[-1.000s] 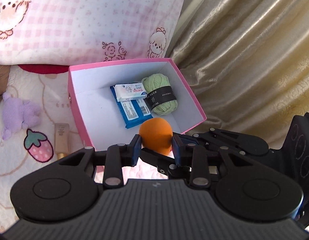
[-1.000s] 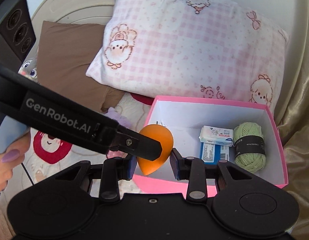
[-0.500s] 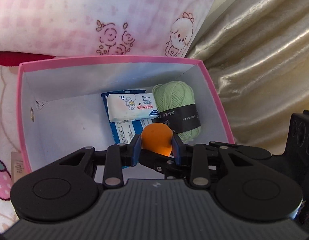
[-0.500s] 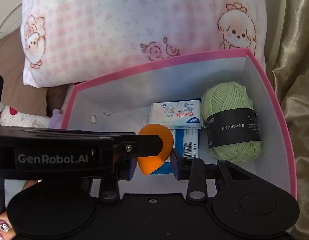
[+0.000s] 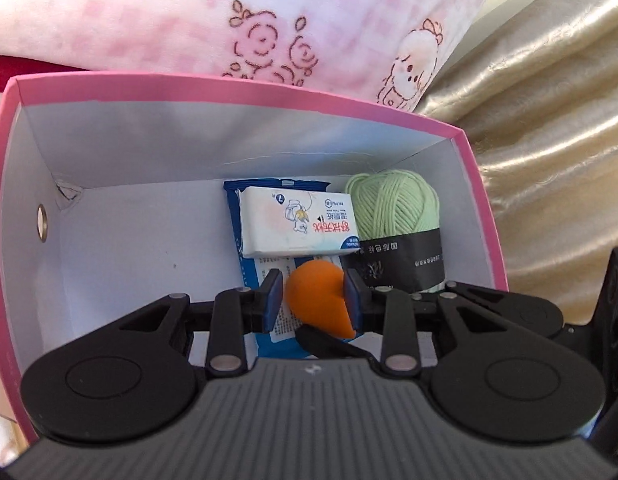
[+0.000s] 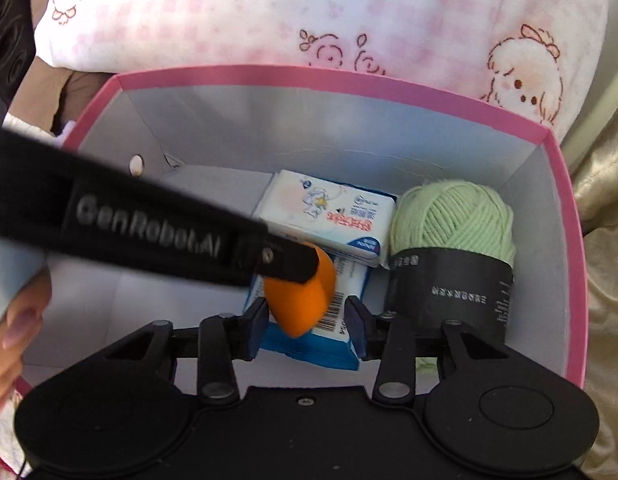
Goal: Organize objects
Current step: 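Open the left gripper to drop the sponge onto the blue wipe pack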
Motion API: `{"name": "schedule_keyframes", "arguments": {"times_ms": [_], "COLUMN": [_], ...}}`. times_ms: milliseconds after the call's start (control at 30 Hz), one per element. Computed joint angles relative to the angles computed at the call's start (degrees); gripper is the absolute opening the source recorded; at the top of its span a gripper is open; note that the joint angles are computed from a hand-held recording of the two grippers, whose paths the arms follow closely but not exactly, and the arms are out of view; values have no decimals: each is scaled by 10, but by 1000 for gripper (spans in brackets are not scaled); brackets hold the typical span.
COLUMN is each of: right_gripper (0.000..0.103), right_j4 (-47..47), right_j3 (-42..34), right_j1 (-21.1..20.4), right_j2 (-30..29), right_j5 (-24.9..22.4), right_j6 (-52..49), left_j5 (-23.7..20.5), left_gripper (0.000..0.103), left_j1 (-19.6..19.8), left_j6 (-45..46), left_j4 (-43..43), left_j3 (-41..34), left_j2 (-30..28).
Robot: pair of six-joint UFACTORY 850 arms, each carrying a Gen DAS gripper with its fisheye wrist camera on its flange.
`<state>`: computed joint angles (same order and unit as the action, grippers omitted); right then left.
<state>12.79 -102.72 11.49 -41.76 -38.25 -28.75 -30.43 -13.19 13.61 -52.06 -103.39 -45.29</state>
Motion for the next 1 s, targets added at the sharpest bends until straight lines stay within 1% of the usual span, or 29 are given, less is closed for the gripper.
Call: {"name": "schedule_keyframes", "arguments": {"times_ms": [67,133,233,267,333,367,433,467,567,633,667,733,800,833,867,900,933,1000], "right_gripper": [46,44,44,42,41,41,42,45,47,48,48,48,49,49,49,49,49,49], "right_j4": [-8,-16,-14,-31,-57,-52,-58,-56,-55,-32,-26,-6,50,84,116,156,187,200], "right_j3": [20,34,41,41,42,41,42,44,56,63,68,87,126,147,167,185,197,211], "right_j1": [0,0,-1,0,2,0,0,0,1,-2,-3,-5,-9,-12,-13,-15,-15,-10], "right_j2": [12,21,24,22,20,20,22,25,38,47,52,69,96,110,123,133,139,147], "right_j5": [20,39,54,59,68,66,62,61,63,60,60,69,92,108,125,135,140,158], "right_j6": [1,6,4,20,51,55,74,72,70,60,61,55,27,16,9,-10,-26,-30], "left_j5": [-4,5,10,9,7,7,6,7,12,10,7,-4,-22,-22,-18,-16,-17,-21], "left_gripper": [31,30,30,31,31,32,33,31,31,32,34,36,37,38,41,44,45,47], "left_j1": [1,-2,-4,-4,-6,-6,-6,-7,-11,-13,-14,-15,-15,-16,-17,-18,-19,-19], "left_j6": [7,8,0,-5,-14,-16,-15,-17,-42,-63,-80,-100,-128,-142,-153,-166,-190,-217], "left_j4": [-7,-4,5,13,25,22,15,19,56,85,105,134,167,184,201,220,251,287], "left_j3": [-3,0,-1,-2,-4,-4,-5,-7,-11,-14,-16,-19,-17,-9,3,11,18,36], "left_j2": [-2,0,1,1,-1,-2,-2,-2,-1,2,3,9,19,29,41,49,59,77]}}
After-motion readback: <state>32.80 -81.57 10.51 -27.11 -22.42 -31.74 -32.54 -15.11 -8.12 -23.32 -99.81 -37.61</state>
